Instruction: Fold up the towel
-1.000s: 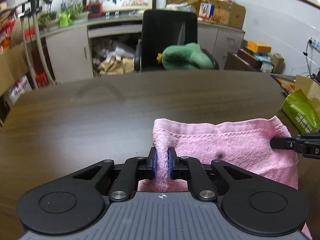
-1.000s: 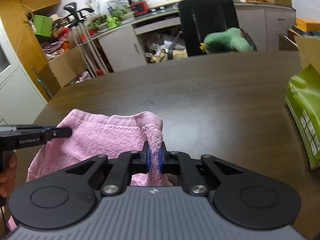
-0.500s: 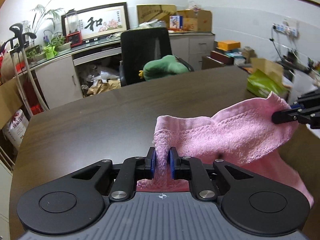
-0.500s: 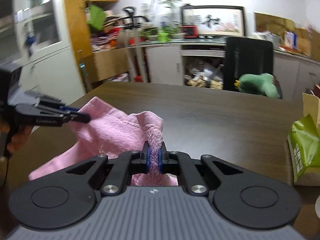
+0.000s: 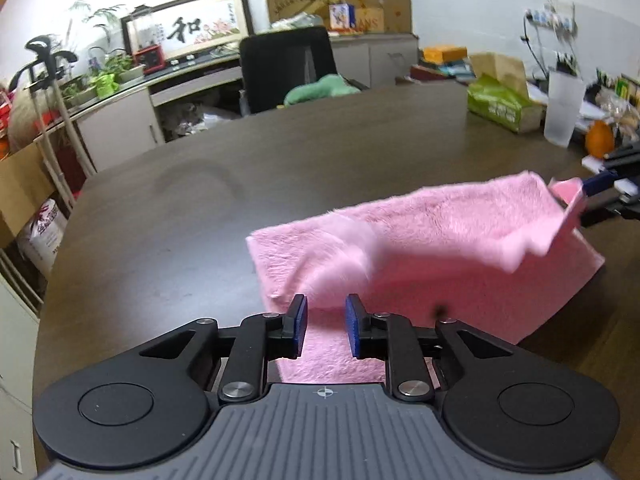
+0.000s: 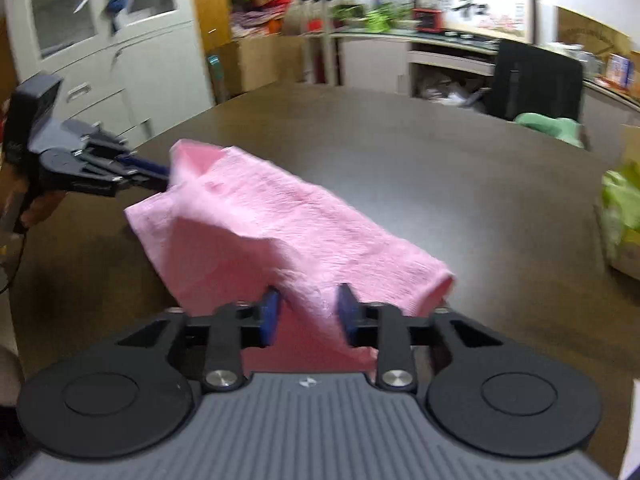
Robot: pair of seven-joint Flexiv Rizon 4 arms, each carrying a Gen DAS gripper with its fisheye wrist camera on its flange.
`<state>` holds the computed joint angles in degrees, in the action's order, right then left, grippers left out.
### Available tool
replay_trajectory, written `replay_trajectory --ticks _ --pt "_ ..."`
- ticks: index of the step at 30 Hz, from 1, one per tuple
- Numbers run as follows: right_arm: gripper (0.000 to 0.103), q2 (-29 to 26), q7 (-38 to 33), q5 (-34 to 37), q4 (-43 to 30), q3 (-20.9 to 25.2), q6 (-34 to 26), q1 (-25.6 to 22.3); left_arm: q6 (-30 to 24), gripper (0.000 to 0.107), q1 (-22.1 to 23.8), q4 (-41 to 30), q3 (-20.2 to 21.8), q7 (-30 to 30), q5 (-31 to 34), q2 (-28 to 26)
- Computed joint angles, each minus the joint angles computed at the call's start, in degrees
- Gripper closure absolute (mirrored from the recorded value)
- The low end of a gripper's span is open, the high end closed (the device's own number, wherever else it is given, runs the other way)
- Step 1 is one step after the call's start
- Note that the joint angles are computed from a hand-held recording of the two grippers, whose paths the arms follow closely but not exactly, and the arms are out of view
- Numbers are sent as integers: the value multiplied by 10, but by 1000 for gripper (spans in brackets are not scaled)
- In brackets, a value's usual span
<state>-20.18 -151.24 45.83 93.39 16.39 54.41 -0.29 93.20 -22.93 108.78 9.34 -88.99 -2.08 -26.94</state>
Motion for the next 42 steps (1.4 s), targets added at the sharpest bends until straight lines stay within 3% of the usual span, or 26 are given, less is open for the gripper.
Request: replay_trajectory --ticks 7,13,14,17,18,23,24,26,28,32,34,37,39,42 --pt "24 51 -21 74 35 -15 -12 -24 38 71 49 49 -55 3 -26 31" --pt "25 17 105 37 12 -33 -28 14 57 66 112 50 -146 27 -54 24" --pt "25 8 136 25 8 -35 -27 20 64 63 113 46 -150 29 -55 19" --pt "25 -2 200 -1 17 -34 0 27 80 48 56 39 -89 23 -62 6" --pt "25 -5 202 13 14 -28 -17 10 85 47 56 41 -89 25 -64 5" --pt "29 -23 190 103 -9 -12 -115 -63 120 45 180 77 -219 6 -57 9" --pt "32 -29 188 127 -15 -11 -138 -77 118 45 188 79 -226 -1 -57 9" --pt "35 -38 195 142 -22 -17 -154 -82 107 45 176 77 -211 -7 -64 10" --pt "54 -40 212 136 -21 -24 -143 -72 99 44 152 75 -184 -8 -70 10" --pt "59 -39 197 128 -18 -23 -141 -64 88 38 94 73 -123 -5 -82 11" --pt "69 -37 204 120 -16 -24 -128 -56 84 37 79 71 -107 -6 -87 10" --pt "75 -36 217 114 -11 -24 -98 -46 73 34 65 68 -91 -11 -98 11" --pt "95 -32 223 101 -5 -23 -77 -37 58 33 46 61 -68 -18 -105 11" --pt "98 -27 219 85 6 -20 -47 -27 41 32 18 51 -34 -33 -106 9"
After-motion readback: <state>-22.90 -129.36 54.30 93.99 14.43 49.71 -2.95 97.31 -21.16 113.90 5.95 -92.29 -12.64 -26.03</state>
